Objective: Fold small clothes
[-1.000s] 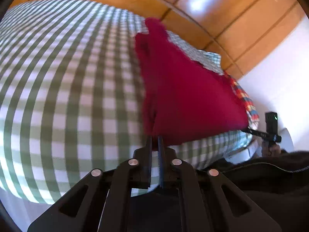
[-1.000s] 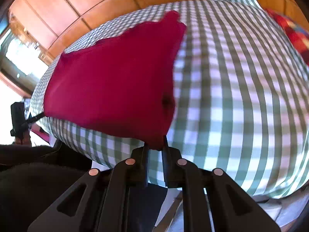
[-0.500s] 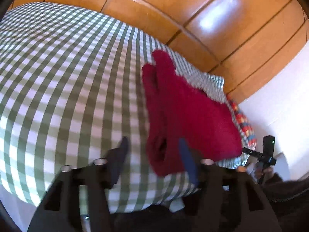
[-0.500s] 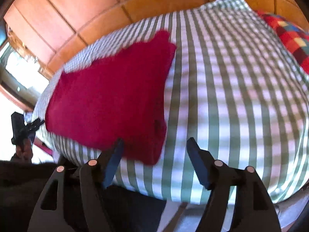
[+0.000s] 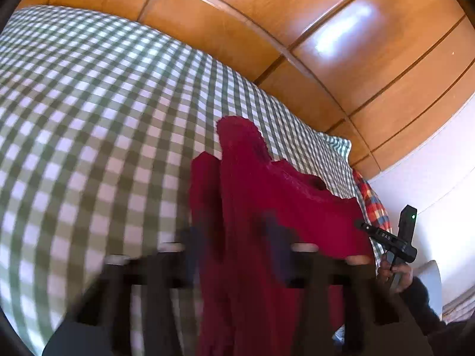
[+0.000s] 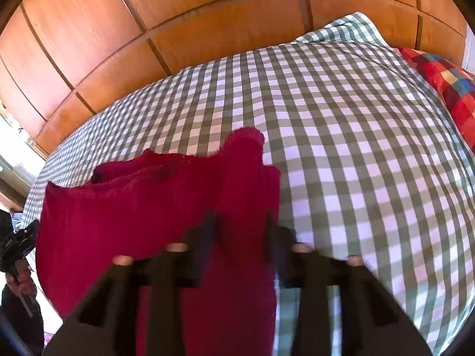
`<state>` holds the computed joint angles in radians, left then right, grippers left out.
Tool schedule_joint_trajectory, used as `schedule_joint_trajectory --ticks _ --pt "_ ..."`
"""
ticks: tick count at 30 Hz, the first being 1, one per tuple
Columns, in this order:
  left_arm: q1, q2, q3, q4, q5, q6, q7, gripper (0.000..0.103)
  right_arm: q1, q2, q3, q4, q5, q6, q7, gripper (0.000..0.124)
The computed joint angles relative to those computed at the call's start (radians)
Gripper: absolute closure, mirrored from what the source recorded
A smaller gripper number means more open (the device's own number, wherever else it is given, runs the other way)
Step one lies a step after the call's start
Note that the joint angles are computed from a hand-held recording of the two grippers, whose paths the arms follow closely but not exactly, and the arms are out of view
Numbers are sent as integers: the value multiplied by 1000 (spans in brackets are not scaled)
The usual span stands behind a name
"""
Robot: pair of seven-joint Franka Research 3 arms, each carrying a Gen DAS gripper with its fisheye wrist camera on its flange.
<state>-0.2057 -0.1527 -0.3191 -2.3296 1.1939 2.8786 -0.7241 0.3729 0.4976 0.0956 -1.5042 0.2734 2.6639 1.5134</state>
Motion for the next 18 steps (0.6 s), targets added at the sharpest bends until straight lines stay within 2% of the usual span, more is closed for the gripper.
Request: schedule_joint_trajectory --ticks 1,4,6,8,10,12,15,17,18 --pt "-13 8 -4 16 -48 -56 62 95 5 -11 -3 -19 -4 30 1 115" --pt "-30 7 -21 39 -44 -164 60 97 6 -56 6 -99 18 171 -1 116" --pt "-49 19 -18 51 -113 -233 112 97 35 -49 -31 -102 -12 202 47 116" --pt "-69 57 -5 76 -236 -297 217 97 93 5 -104 -48 -100 158 140 116" --pt "-81 92 5 100 -294 -326 260 97 114 58 -130 2 -151 112 203 115" --pt "-92 108 12 115 -304 -347 259 97 152 67 -172 -24 -217 178 265 114" --pt "-113 120 16 151 -375 -418 328 88 176 60 -197 -35 -282 182 309 112" --pt "-134 130 7 205 -414 -531 385 87 165 62 -187 -19 -300 160 311 106" --pt "-147 135 2 232 -417 -598 403 87 189 53 -218 -26 -331 150 351 91"
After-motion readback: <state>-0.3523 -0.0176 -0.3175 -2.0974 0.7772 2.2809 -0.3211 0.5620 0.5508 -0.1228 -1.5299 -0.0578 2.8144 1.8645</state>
